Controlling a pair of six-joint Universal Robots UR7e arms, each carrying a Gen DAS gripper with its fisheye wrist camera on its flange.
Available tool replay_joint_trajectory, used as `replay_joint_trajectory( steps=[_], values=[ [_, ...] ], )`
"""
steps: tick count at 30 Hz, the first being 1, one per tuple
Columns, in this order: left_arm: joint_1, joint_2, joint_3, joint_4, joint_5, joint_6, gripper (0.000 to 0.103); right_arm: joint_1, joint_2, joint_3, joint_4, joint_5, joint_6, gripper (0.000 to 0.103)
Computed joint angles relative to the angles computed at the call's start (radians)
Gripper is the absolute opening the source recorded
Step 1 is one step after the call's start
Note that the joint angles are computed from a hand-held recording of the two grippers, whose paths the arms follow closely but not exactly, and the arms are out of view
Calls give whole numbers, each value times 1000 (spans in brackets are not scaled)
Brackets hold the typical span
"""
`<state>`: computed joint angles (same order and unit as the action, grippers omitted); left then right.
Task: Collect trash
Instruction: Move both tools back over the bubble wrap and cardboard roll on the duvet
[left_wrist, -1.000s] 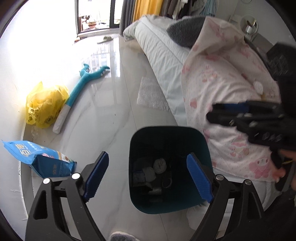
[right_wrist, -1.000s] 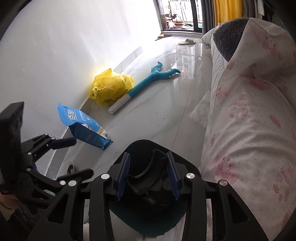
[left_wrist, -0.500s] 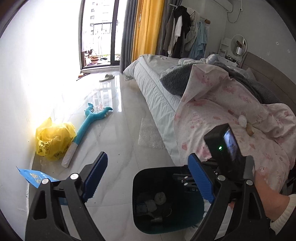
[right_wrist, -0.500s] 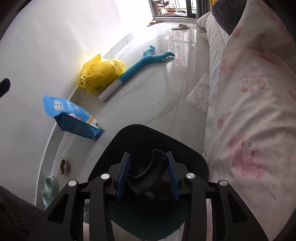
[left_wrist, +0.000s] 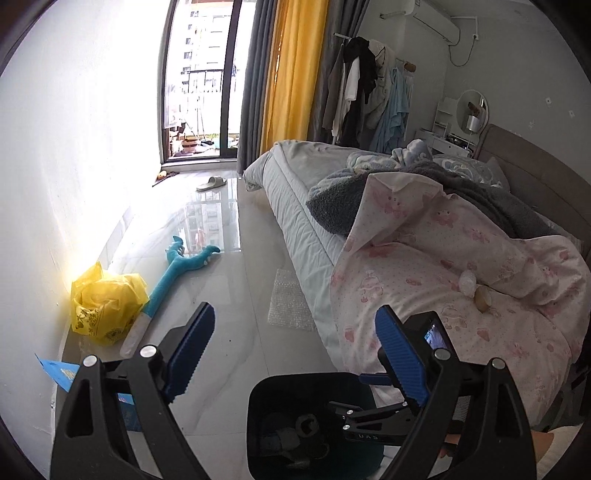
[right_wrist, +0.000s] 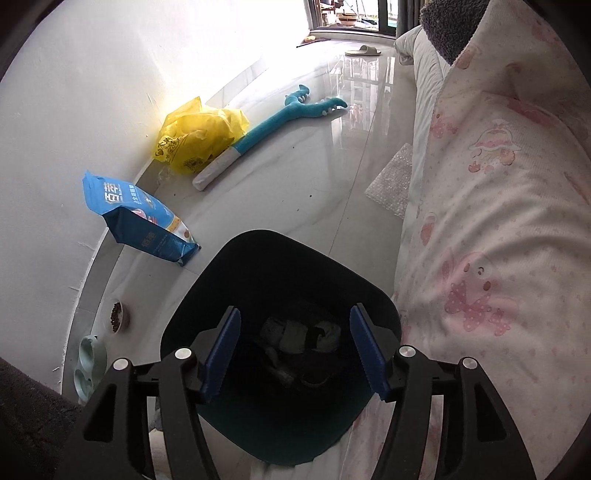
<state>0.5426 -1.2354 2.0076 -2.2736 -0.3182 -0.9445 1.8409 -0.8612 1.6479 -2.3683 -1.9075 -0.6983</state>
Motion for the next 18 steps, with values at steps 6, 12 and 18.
replay_joint_trajectory(
  steps=[6, 12, 18],
  values=[
    [6, 74, -39, -202, -4, 174, 93, -19, -47, -4, 12, 63, -21, 65],
    [18, 148, -93, -330, -24, 293, 93, -24, -104, 4, -27, 114, -90, 70],
    [34, 223, -157, -429, -62, 391, 94, -44, -149, -9, -43, 149, -118, 70]
  ],
)
